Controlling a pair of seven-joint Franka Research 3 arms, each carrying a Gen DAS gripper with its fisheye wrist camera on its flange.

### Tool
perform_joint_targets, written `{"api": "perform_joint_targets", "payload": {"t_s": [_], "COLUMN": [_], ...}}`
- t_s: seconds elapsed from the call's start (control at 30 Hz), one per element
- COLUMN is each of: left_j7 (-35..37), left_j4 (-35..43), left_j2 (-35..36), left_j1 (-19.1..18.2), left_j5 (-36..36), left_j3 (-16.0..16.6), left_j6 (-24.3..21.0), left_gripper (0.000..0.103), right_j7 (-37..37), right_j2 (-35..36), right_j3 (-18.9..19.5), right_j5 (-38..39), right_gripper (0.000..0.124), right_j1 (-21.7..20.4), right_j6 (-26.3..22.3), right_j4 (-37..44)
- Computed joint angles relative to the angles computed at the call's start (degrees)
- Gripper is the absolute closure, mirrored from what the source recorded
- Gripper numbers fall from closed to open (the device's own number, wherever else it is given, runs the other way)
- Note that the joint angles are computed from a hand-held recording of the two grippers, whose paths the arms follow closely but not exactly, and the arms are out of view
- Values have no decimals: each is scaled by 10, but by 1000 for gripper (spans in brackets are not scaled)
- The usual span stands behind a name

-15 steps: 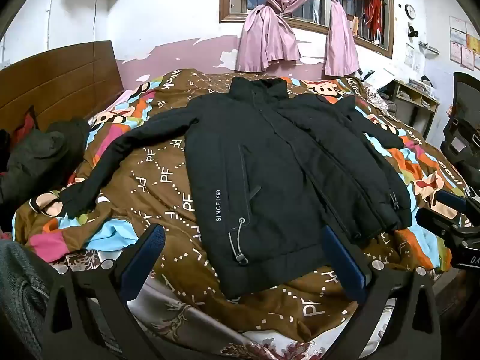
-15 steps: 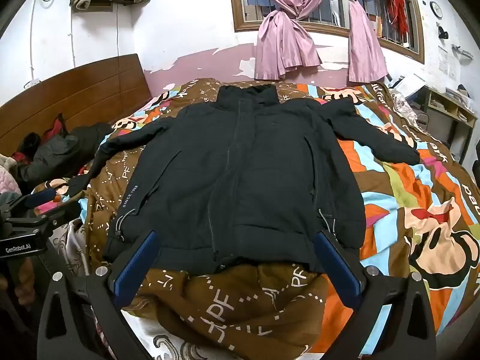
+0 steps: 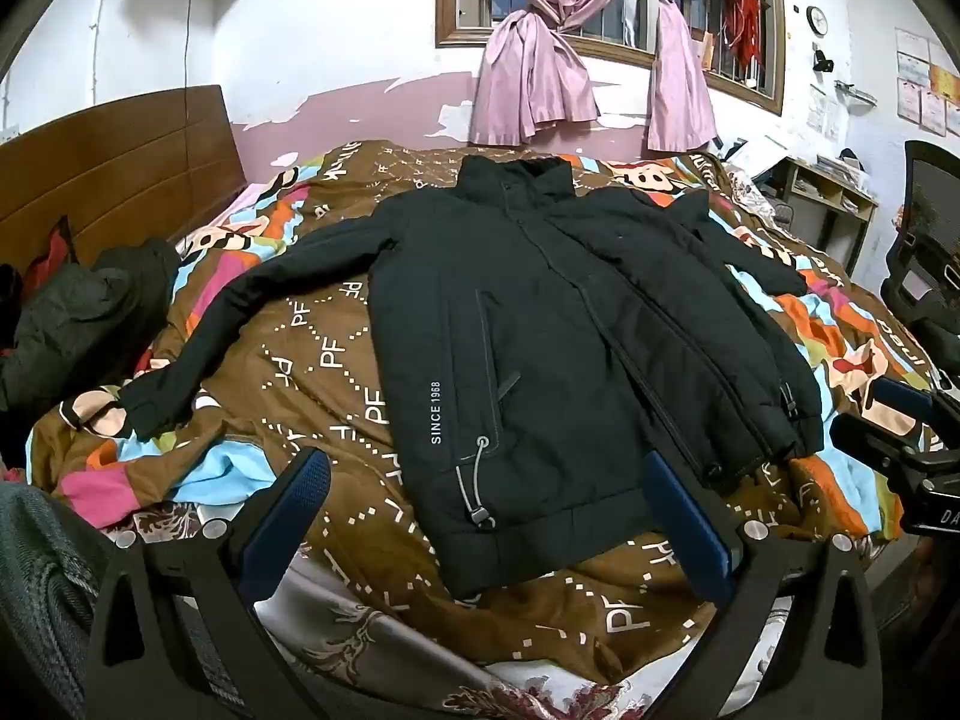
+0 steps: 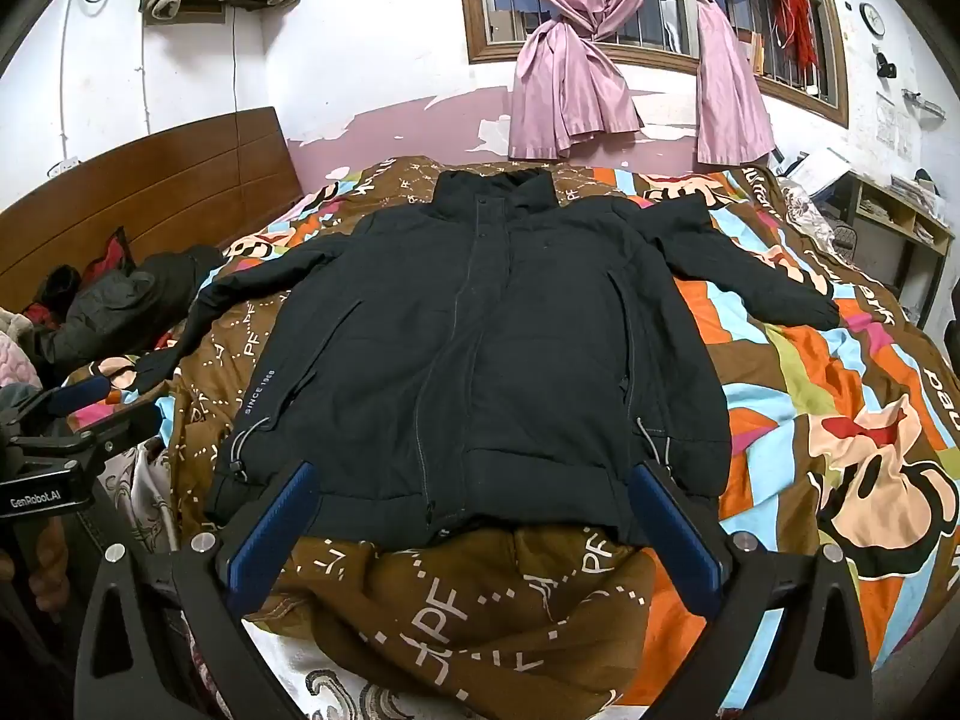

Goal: Fold large clothes

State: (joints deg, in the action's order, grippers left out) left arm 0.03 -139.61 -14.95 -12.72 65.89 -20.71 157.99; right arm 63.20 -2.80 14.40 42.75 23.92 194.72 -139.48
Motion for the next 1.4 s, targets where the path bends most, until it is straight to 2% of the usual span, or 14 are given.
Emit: {"api": "perform_joint_targets", "payload": {"t_s": [1.4], "left_j7": [0], "left_j4": [1], "left_j2": [0], "left_j1": [-2], "left_j5": [4], "left_j3": [0], "left_j6": [-5], "left_gripper": [1], "right_j7": [7], "right_j2": [0], "right_j3": [-4], "right_j5": [-7], "right_gripper": [21], "right_j1": [2], "right_j6": [0], "right_j4": [-1]}}
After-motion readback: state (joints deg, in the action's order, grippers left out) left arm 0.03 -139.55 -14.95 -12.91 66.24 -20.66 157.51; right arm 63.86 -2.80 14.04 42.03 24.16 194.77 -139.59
